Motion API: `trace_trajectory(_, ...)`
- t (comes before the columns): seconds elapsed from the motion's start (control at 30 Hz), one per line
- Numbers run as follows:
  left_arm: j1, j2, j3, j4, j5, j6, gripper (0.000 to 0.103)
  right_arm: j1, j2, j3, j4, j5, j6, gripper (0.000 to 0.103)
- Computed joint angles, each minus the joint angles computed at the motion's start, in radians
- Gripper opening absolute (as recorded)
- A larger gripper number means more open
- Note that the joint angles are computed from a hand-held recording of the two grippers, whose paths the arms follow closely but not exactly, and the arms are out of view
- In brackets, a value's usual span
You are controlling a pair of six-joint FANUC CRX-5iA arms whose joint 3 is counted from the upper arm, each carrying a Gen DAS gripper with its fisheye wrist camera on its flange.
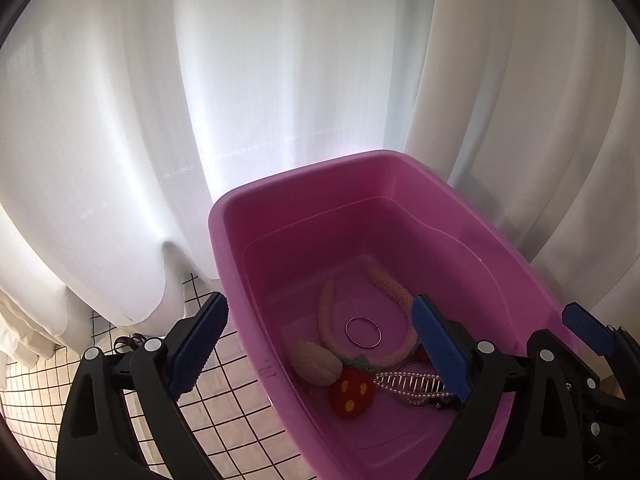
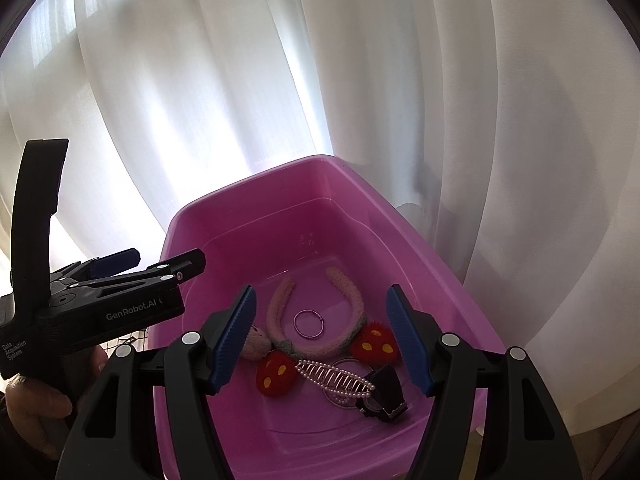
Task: Organize jewelry
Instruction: 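Move both tools back to the brown hair clip and black badge keychain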
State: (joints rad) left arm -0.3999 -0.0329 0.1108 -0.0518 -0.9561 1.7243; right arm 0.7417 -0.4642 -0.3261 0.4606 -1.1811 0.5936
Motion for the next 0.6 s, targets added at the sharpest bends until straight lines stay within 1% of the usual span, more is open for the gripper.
trace_trajectory(0.17, 0.068, -0.093, -0.073, 0.043, 0.038, -0.021, 0.093, 0.098, -0.013, 0.004, 0.058, 0.023, -0.038, 0.066)
trace_trajectory(0.27, 0.133, -0.164, -0.132, 0.071, 0.054, -0.048, 0.095, 0.163, -0.002, 0.016, 0.091, 0.053, -0.052, 0.067)
trace_trajectory(0.33, 0.187, -0.209, -0.166, 0.086, 0.049, -0.072, 0.095, 0.204, 0.015, 0.027, 0.107, 0.076, -0.056, 0.067)
trace_trajectory(0.43, 0.290, -0.273, -0.223, 0.121, 0.042, -0.126, 0.095, 0.260, 0.058, 0.055, 0.111, 0.097, -0.055, 0.070)
trace_trajectory(0.6, 0.502, -0.347, -0.304, 0.179, -0.003, -0.236, 0.096, 0.313, 0.150, 0.119, 0.048, 0.148, -0.027, 0.070)
